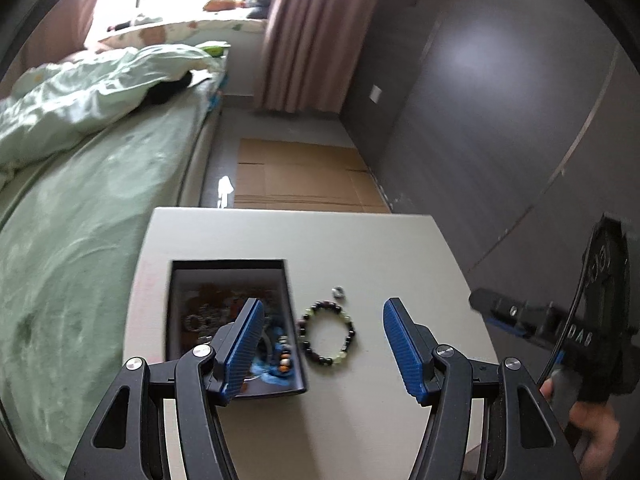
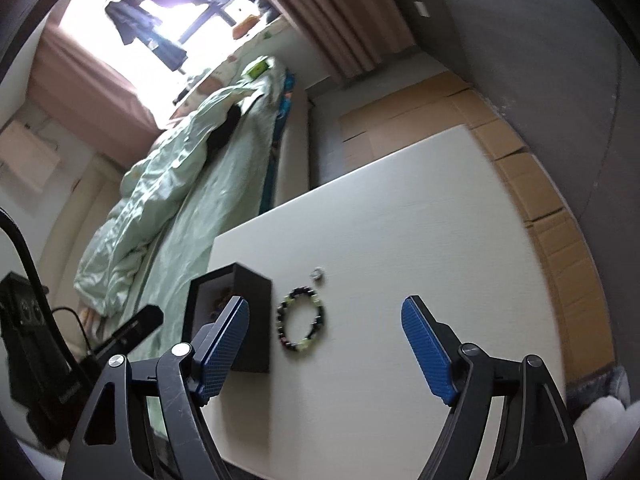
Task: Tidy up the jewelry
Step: 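Grasp the black-and-green bead bracelet with the left gripper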
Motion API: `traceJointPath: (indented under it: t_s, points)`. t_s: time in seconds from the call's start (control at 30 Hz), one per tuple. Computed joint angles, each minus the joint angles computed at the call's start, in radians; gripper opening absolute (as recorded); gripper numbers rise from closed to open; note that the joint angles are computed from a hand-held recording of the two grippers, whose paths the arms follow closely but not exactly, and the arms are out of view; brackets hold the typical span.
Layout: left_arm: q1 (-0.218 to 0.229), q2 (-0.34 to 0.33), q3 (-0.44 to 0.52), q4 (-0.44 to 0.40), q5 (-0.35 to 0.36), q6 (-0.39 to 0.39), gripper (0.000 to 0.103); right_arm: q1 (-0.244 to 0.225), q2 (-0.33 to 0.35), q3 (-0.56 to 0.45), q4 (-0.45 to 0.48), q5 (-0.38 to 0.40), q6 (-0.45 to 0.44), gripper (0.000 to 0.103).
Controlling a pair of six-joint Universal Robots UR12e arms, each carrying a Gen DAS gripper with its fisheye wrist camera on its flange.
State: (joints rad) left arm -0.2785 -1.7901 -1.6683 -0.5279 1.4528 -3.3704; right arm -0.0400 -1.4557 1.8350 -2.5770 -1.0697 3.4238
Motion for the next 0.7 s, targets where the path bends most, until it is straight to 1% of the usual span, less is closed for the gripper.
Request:
traceJointPath:
  t_s: [0.07, 0.13, 0.2, 0.23, 0.3, 0.43, 0.5, 0.6, 0.7]
  points:
    - [-0.010, -0.014, 0.018, -0.024, -0.001, 0.027, 0.062, -0.012, -0.005, 0.008, -0.008, -0.005, 0.027, 0.079]
    - [-0.022, -0.031, 0.042, -0.059, 0.002, 0.055, 0.053, -0.025, -0.008, 0.016, -0.021, 0.006, 0.053, 0.079]
    - [-0.032, -0.051, 0.071, -0.114, 0.005, 0.077, 0.042, -0.033, -0.011, 0.022, -0.031, 0.009, 0.074, 0.079]
    - [-0.036, -0.060, 0.083, -0.140, 0.006, 0.085, 0.040, -0.036, -0.012, 0.023, -0.034, 0.008, 0.083, 0.079]
    - [-0.044, -0.076, 0.102, -0.180, 0.013, 0.101, 0.033, -0.044, -0.016, 0.028, -0.041, 0.006, 0.103, 0.079]
    - [-0.063, -0.111, 0.138, -0.246, 0.041, 0.126, 0.030, -0.058, -0.022, 0.037, -0.052, 0.005, 0.137, 0.079]
    - [-0.066, -0.125, 0.153, -0.269, 0.045, 0.136, 0.025, -0.065, -0.023, 0.041, -0.057, 0.005, 0.157, 0.079]
    - [-0.072, -0.149, 0.179, -0.305, 0.075, 0.144, 0.024, -0.080, -0.027, 0.053, -0.079, 0.019, 0.206, 0.079]
    - [-0.076, -0.169, 0.197, -0.348, 0.102, 0.145, 0.024, -0.088, -0.027, 0.061, -0.093, 0.012, 0.258, 0.079]
